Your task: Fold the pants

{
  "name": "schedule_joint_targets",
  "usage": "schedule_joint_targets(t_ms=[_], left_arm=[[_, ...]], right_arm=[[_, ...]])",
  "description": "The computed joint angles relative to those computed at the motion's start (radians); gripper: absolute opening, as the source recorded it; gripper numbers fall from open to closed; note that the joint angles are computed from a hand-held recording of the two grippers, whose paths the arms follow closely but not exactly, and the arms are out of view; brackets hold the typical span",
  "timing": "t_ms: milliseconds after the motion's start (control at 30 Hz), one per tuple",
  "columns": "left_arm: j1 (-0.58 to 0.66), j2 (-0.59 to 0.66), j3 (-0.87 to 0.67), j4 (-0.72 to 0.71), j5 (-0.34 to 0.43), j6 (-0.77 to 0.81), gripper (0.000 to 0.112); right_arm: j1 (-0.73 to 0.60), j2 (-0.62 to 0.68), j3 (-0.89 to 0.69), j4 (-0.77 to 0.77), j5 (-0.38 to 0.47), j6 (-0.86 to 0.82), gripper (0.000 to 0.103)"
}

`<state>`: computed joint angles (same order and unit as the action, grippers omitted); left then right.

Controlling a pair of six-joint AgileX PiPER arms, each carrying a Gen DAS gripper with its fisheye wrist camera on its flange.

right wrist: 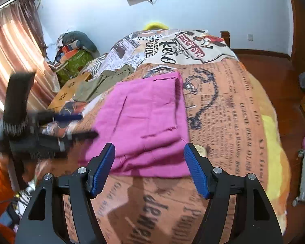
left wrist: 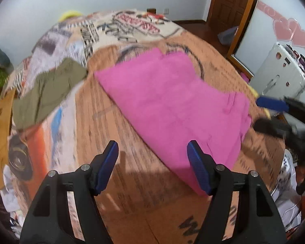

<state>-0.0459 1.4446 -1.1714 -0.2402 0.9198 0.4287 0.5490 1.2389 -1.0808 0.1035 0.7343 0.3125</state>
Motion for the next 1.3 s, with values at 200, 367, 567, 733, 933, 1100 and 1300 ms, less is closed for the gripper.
schedule_joint_targets(t_ms=[200, 367, 567, 733, 933, 1100, 1300], left_arm=[[0.032, -0.035, 0.07, -0.102, 0.004, 0.073, 0.071], [0.019, -0.018, 0.012, 0.02, -0.066, -0.025, 0.072], [0.085, 0.189, -0.275, 0.001, -0.002, -0.021, 0.072], [0.079, 0.407, -0.568, -0.011, 0.104, -0.029, 0.072], [-0.012, 0.632, -0.823, 0.157, 0.127, -0.046, 0.072], [0.0, 0.789, -0.967, 0.225, 0.15, -0.048, 0.084], [0.09, 0.744, -0.867, 0.13, 0.11, -0.026, 0.085]], right_arm=[[0.027, 0.112, -0.023, 0.005, -0.018, 0.01, 0.067], [0.012, 0.154, -0.03, 0.053, -0.012, -0.088, 0.067], [-0.042, 0.167, -0.025, 0.131, -0.014, -0.205, 0.067], [-0.089, 0.208, -0.053, 0.205, 0.0, -0.33, 0.068], [-0.156, 0.291, -0.128, 0.294, 0.059, -0.505, 0.069], [-0.206, 0.354, -0.191, 0.319, 0.102, -0.61, 0.069], [-0.268, 0.434, -0.275, 0.281, 0.13, -0.656, 0.07]])
